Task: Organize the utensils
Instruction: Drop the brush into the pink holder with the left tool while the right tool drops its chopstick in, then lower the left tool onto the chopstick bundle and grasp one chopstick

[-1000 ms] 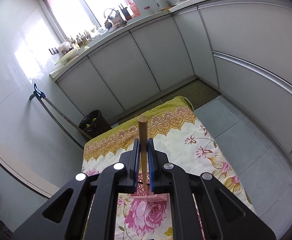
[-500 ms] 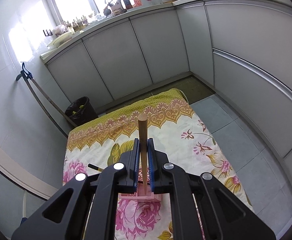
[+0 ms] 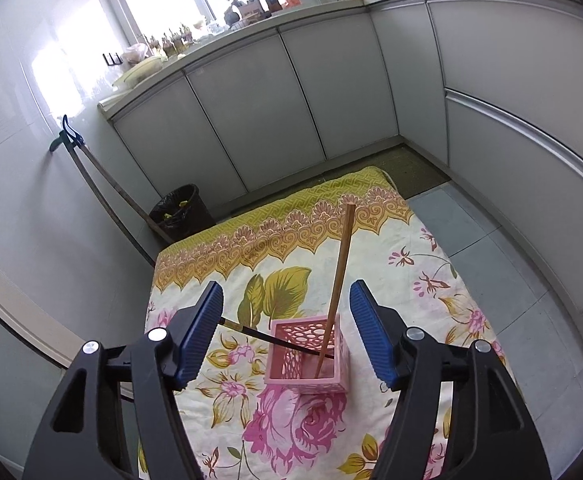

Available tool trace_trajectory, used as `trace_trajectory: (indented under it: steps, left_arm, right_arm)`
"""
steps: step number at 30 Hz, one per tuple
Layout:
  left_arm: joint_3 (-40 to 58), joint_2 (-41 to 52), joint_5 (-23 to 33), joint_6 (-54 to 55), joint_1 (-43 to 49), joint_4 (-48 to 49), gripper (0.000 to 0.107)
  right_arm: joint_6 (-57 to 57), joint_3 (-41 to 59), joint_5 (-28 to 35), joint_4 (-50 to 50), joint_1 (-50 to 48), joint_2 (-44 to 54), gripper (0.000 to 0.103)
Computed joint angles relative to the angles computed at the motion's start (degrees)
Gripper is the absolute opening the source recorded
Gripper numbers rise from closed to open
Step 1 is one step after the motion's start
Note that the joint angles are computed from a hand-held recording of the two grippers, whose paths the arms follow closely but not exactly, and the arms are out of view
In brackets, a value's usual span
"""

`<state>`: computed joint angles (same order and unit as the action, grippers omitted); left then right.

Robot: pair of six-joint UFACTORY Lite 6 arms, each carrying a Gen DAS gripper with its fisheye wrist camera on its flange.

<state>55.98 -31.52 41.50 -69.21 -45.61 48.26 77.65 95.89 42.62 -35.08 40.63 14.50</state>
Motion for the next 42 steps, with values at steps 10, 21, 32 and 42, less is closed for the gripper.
trace_trajectory:
  steps: [10, 21, 32, 42]
  left_arm:
    - [0.9, 2.7, 0.7, 4.1, -3.5, -1.6, 0.096]
    - [1.2, 12.6, -4.5, 27.6, -5.8, -17.2, 0.096]
    - [16.0, 34.4, 0.8, 62.4, -12.6, -28.5, 0.087]
    - [40.6, 60.3, 16.4, 89.2, -10.8, -39.6, 0.059]
  right_arm:
    - [20.8, -17.9, 7.7, -19.1, 10.6, -18.8, 0.097]
    - [41.9, -47.4, 42.9, -18.9, 46.2, -35.1, 0.097]
    - [58.8, -64.8, 34.7, -2.2, 54.2, -51.3, 0.097]
    - [58.5, -67.8, 32.8, -1.7, 53.6, -55.7, 0.097]
